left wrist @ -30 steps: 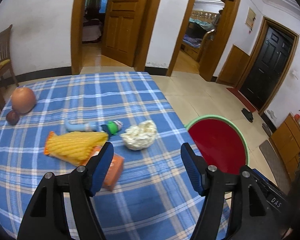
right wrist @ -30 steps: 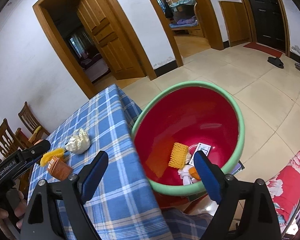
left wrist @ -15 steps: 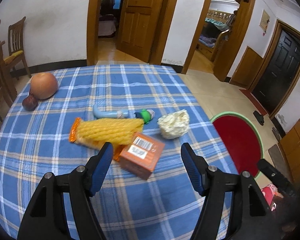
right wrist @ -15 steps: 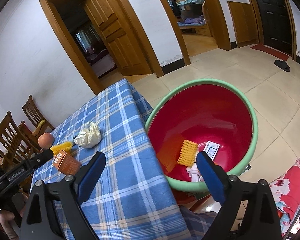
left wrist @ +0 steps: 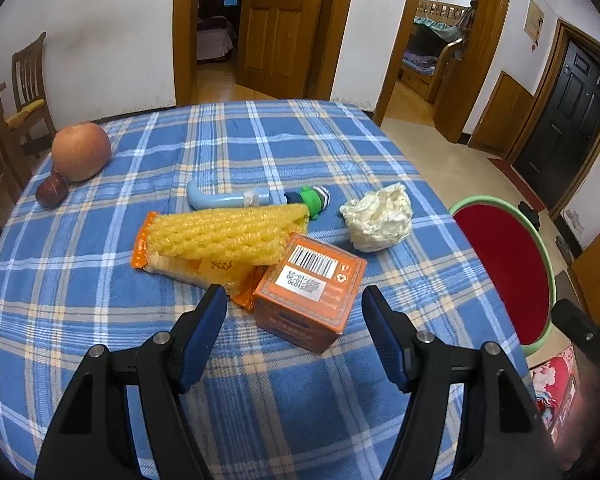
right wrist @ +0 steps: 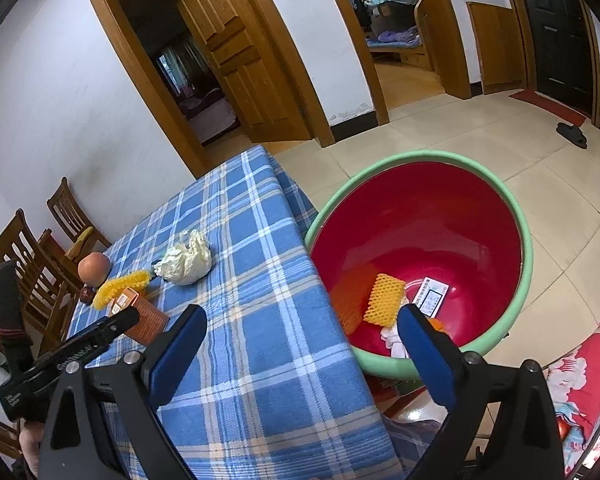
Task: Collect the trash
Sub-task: 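Grasp the orange cardboard box with the left tool while the right tool grasps the crumpled white paper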
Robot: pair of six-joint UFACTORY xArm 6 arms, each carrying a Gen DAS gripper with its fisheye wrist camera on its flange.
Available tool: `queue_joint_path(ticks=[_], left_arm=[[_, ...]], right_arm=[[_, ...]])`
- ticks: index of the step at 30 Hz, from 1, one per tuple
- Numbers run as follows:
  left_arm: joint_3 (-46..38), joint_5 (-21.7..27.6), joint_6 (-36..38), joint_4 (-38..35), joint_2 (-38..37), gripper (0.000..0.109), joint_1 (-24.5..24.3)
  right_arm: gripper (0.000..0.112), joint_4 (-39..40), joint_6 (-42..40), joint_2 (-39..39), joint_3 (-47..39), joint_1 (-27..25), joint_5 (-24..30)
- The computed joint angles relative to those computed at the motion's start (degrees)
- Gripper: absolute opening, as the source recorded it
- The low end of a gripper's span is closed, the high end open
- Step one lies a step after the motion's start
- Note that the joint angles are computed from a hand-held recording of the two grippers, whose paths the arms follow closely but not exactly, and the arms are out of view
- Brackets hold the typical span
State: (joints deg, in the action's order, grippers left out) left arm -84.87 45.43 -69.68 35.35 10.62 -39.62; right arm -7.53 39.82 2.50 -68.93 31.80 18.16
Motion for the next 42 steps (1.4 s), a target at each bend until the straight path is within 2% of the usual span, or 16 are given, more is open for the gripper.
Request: queue_joint_path(ticks=[6,8,9,15,26,42], left_arm=[[0.28,-0.43,0.18,1.09,0.71,0.068,-0.01],[0.52,-1.17,0.49,1.41,0.76,0.055,-0.05],[0.59,-1.53,0.7,1.32,0.77,0.053,-0.04],[1.55,-2.4,1.14,2.19,-0.12,0.053,-0.45],[6.28,-6.19,0.42,3.21,-6.16,0.053,-1.72],[13.76,-3.63,-7.8,9.42,-15.68,0.053,-0.34]], right_arm=[[0.099,0.6,-0.52,0.93,-0.85,0.49,0.64],[0.1,0.87,-0.91,1.35,-1.25,0.71,0.94],[0.1,1.02,-1.11,1.45,-1.36,0.8,1.03],[0.101,1.28,-1.54,1.75,-1.82,1.22,1.48],[0.101,0.9,-1.56,2.7,-3.36,2.38,2.01],[0.101,1.27,-3.35,5.86,-8.04,4.76,3.2]])
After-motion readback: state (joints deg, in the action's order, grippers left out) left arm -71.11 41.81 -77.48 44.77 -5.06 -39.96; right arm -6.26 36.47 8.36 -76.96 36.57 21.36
